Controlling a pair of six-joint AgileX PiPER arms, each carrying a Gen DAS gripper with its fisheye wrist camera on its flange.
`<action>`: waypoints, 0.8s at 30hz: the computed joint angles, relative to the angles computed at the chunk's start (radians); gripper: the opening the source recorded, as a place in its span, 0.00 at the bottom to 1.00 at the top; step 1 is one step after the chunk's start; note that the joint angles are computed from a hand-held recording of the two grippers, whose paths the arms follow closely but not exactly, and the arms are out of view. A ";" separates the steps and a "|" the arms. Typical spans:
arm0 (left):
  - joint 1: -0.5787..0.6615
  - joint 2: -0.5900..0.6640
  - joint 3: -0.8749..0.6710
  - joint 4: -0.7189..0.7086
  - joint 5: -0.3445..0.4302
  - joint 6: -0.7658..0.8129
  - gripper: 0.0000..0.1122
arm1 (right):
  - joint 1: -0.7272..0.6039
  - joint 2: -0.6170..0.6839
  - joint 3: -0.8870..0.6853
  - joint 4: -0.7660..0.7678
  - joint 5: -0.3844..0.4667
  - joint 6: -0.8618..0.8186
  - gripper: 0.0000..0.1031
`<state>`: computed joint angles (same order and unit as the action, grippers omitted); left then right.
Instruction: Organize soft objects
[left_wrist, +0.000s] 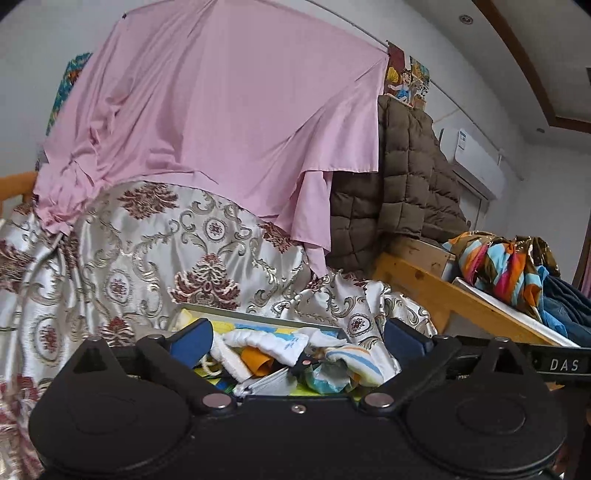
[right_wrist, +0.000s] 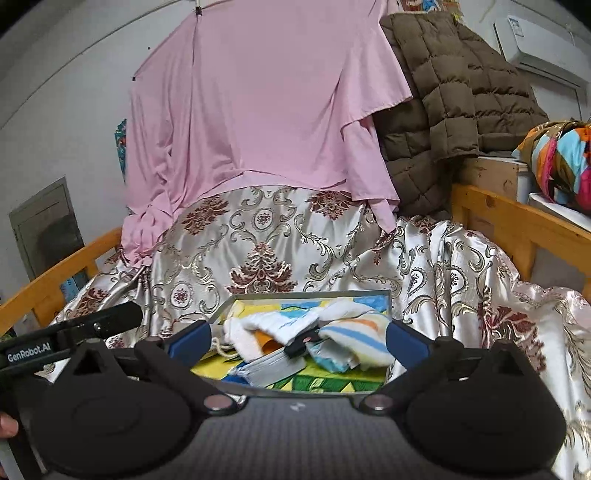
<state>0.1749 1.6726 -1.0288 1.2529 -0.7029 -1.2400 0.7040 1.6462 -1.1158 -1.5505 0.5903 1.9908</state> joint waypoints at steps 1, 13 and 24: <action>0.014 -0.017 0.020 0.001 -0.011 0.005 0.89 | 0.027 -0.010 0.012 0.001 0.029 0.008 1.00; 0.172 -0.212 0.238 0.084 -0.101 0.002 0.91 | 0.292 -0.060 0.063 0.059 0.316 0.047 1.00; 0.377 -0.327 0.393 0.208 -0.219 0.049 0.91 | 0.501 -0.011 0.046 0.127 0.522 0.080 1.00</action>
<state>0.5516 1.3457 -0.6354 1.4610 -0.9219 -1.1909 1.2052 1.6352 -1.0697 -1.4235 1.1126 2.0708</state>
